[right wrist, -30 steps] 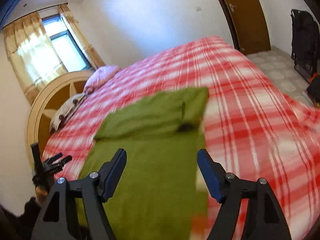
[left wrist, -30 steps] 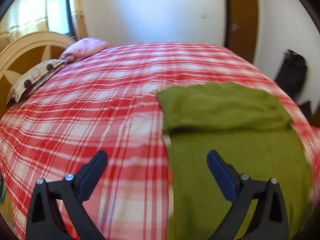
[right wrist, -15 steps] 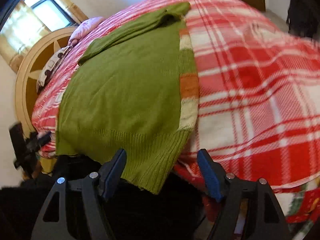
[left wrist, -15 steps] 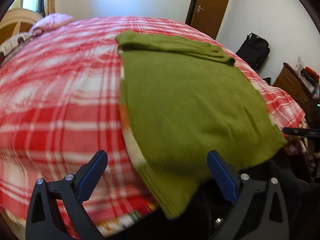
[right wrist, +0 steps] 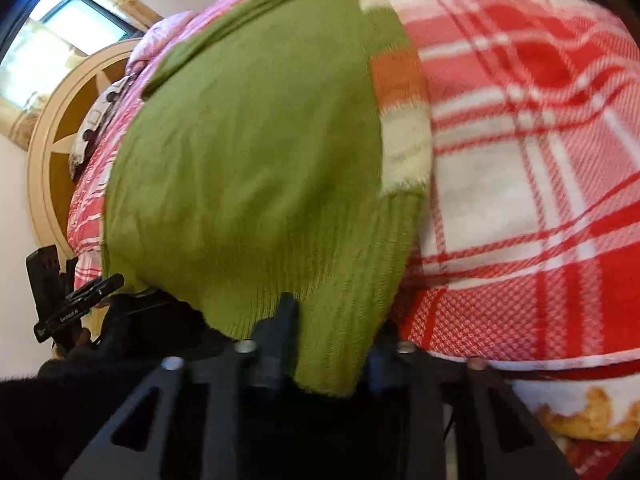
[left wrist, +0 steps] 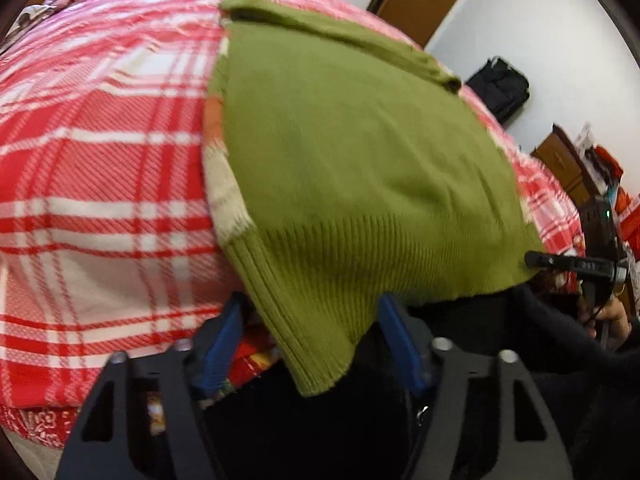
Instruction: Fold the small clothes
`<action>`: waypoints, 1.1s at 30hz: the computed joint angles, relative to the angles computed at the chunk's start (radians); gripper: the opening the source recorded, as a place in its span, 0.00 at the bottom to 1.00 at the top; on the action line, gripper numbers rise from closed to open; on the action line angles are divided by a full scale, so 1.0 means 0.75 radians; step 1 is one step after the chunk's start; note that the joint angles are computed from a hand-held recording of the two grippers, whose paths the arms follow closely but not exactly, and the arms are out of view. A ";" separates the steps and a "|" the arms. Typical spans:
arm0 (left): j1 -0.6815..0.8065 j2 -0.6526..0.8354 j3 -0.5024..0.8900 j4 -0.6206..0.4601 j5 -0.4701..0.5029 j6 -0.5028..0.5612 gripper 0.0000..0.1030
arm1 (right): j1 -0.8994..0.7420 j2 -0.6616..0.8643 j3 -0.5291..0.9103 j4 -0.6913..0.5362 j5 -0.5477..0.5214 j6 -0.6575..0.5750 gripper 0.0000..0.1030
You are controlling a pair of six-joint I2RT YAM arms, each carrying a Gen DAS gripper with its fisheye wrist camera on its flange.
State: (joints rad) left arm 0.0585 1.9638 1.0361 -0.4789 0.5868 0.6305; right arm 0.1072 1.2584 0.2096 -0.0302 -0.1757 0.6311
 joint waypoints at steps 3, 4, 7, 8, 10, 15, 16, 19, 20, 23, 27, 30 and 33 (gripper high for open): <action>-0.016 0.023 -0.002 0.006 -0.029 -0.035 0.39 | -0.016 -0.007 -0.016 0.035 -0.050 -0.007 0.13; -0.009 0.023 0.005 -0.006 -0.011 -0.037 0.22 | -0.017 -0.038 -0.011 0.013 -0.070 -0.014 0.12; 0.011 0.025 0.028 -0.062 0.041 -0.025 0.10 | -0.075 -0.203 -0.011 -0.072 -0.164 -0.040 0.09; 0.011 0.015 0.029 -0.063 0.044 -0.024 0.09 | -0.097 -0.255 -0.011 -0.084 -0.201 -0.041 0.09; 0.010 -0.019 0.024 -0.068 0.071 -0.022 0.09 | -0.171 -0.369 0.002 -0.121 -0.296 -0.039 0.09; 0.011 -0.105 0.110 -0.118 0.178 -0.066 0.09 | -0.352 -0.352 0.132 -0.038 -0.495 -0.046 0.09; 0.011 -0.105 0.147 -0.129 0.202 -0.089 0.09 | -0.367 -0.304 0.166 0.000 -0.511 -0.043 0.09; -0.019 -0.064 0.312 -0.132 0.246 -0.228 0.09 | -0.440 -0.085 0.296 0.150 -0.565 -0.036 0.09; -0.027 -0.030 0.382 -0.143 0.247 -0.269 0.09 | -0.466 -0.012 0.327 0.207 -0.582 -0.017 0.09; -0.071 0.089 0.588 -0.125 0.185 -0.401 0.09 | -0.541 0.211 0.416 0.398 -0.612 0.038 0.09; -0.131 0.270 0.844 -0.109 0.016 -0.537 0.10 | -0.563 0.425 0.507 0.551 -0.578 0.064 0.09; -0.165 0.386 0.991 -0.140 -0.087 -0.568 0.17 | -0.595 0.556 0.577 0.533 -0.612 0.087 0.10; -0.173 0.370 0.955 -0.045 -0.185 -0.564 0.43 | -0.639 0.631 0.601 0.573 -0.663 0.144 0.25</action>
